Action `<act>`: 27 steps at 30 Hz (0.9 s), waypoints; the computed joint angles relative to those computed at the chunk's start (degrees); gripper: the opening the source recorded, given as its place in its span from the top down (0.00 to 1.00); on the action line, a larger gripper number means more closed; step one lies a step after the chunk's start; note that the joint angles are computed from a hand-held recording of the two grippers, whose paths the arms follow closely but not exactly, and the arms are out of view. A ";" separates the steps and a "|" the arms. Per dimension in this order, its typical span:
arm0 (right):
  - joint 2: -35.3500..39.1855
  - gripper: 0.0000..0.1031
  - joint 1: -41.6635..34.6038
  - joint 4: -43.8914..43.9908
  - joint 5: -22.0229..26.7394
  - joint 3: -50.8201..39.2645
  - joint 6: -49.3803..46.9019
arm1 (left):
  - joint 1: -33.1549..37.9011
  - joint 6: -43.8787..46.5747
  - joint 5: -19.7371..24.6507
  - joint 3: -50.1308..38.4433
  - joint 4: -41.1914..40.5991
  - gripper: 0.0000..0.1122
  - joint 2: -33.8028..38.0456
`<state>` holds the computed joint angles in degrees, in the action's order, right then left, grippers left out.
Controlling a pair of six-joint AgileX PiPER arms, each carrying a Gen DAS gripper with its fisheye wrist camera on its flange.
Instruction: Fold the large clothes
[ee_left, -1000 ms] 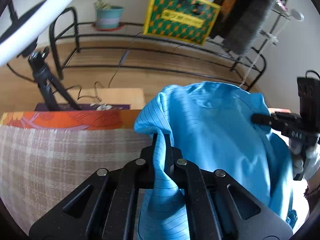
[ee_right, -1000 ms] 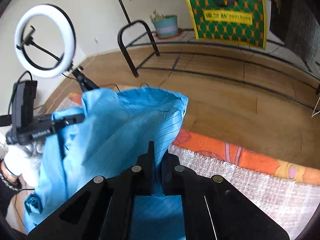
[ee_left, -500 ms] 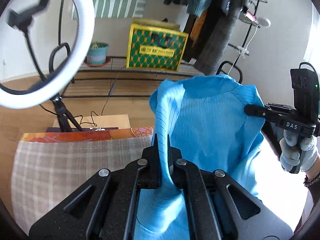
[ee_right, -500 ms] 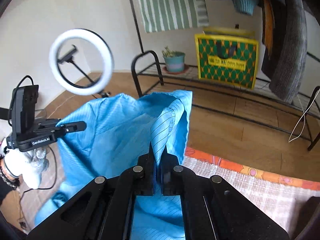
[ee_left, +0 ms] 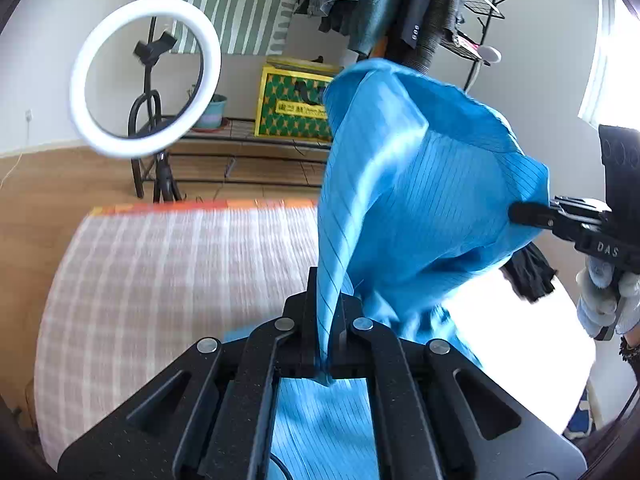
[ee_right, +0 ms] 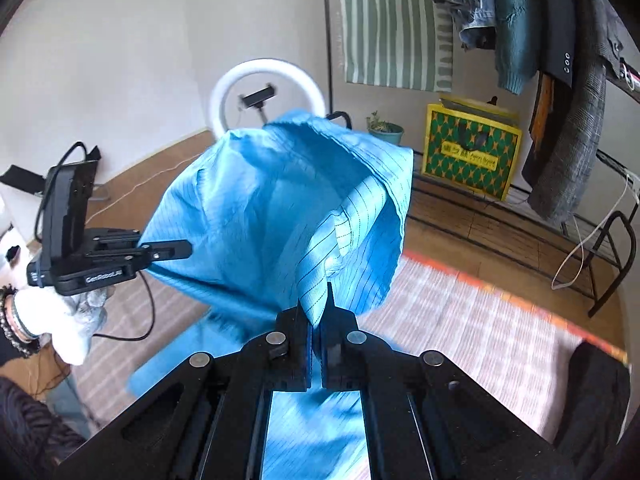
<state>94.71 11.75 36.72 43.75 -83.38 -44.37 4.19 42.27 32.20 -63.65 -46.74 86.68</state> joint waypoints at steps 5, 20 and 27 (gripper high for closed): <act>-14.12 0.99 4.42 -2.06 -6.83 19.97 -1.35 | -1.30 -2.03 -0.76 12.37 4.44 1.00 -10.03; -41.10 0.84 -3.61 1.27 1.44 49.12 -5.35 | 18.76 2.88 19.36 31.91 11.09 0.74 -32.74; -31.76 0.29 -20.57 20.94 9.56 52.25 -11.40 | 27.49 4.75 22.97 31.36 -3.25 0.59 -19.93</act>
<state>62.94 -8.81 57.66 53.31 -31.13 -55.77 31.68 47.03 55.17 -32.29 -50.00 66.75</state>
